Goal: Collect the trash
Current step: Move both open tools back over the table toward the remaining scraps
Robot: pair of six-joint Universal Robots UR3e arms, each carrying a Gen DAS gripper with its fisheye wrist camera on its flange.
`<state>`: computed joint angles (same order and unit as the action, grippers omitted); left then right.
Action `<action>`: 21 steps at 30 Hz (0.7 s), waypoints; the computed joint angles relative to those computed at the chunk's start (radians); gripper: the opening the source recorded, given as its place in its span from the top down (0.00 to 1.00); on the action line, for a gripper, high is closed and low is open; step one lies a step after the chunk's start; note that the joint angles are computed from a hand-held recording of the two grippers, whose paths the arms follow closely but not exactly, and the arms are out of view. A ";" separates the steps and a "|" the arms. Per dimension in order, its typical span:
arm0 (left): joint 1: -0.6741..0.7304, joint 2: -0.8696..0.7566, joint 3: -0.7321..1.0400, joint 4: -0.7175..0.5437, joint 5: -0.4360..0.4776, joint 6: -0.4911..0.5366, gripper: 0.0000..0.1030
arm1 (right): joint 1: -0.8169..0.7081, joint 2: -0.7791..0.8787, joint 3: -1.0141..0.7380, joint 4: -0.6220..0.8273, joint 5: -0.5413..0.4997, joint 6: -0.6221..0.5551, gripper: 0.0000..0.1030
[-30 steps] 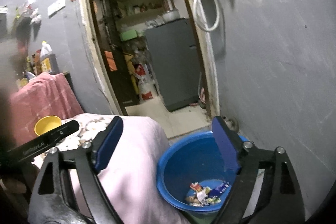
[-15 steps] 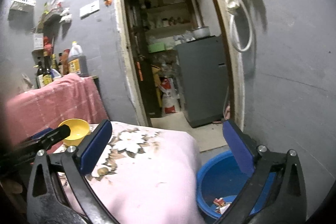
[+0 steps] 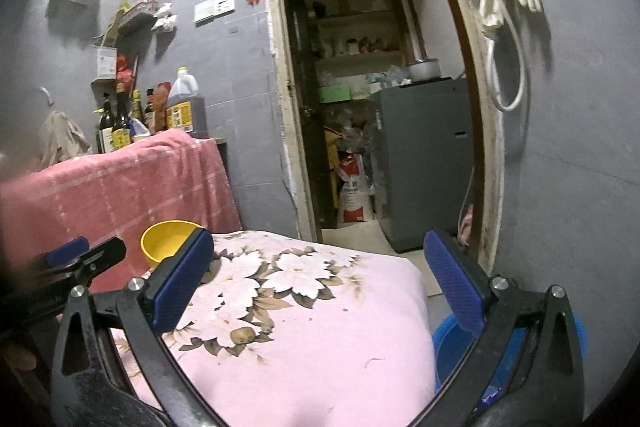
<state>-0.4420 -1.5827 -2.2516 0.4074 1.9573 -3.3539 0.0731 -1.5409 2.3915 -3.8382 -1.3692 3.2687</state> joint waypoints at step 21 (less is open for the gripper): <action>0.182 -0.051 -0.103 0.022 -0.179 0.034 0.06 | 0.046 0.248 -0.177 0.092 0.041 -0.157 0.00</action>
<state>-0.2603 -1.6339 -2.3549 0.4292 1.7780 -3.3203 0.1193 -1.2929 2.2149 -3.7458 -1.3278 3.1122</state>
